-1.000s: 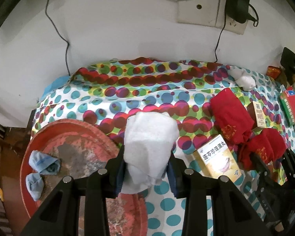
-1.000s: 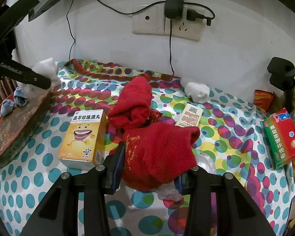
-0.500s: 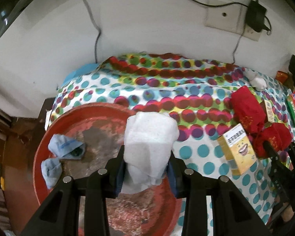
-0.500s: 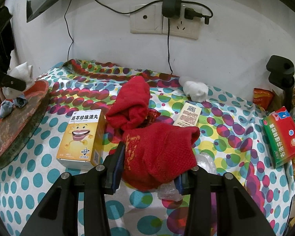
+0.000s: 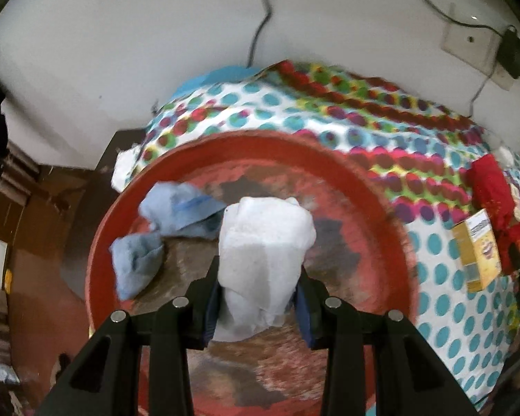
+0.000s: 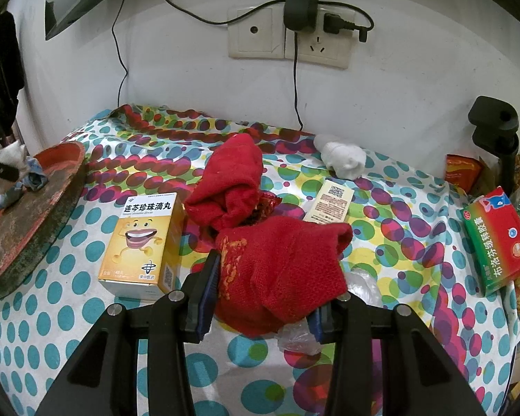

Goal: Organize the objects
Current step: 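Carry the white sock in the left tool into the red tray and release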

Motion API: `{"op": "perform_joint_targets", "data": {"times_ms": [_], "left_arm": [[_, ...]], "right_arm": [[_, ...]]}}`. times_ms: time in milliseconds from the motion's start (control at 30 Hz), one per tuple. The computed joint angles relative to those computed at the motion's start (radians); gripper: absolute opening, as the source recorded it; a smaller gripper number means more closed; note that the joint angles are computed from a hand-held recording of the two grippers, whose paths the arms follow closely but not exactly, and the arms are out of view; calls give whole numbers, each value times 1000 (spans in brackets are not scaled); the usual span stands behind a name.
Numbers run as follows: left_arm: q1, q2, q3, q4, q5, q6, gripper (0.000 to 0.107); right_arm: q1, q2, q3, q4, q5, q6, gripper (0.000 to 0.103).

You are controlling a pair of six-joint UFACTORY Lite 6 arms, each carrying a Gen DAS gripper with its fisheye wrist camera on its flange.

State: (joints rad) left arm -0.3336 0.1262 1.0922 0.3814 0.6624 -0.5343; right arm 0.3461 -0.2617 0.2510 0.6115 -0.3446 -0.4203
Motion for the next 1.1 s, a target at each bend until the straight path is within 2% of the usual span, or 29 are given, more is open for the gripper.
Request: {"op": "perform_joint_targets", "data": {"times_ms": [233, 667, 933, 1100], "left_arm": [[137, -73, -133, -37, -49, 78, 37], [319, -115, -277, -130, -148, 228, 37], [356, -109, -305, -172, -186, 297, 39], [353, -117, -322, -142, -205, 278, 40]], "right_arm": [[3, 2, 4, 18, 1, -15, 40], [9, 19, 16, 82, -5, -78, 41], [22, 25, 20, 132, -11, -122, 41], [24, 25, 23, 153, -10, -145, 41]]}}
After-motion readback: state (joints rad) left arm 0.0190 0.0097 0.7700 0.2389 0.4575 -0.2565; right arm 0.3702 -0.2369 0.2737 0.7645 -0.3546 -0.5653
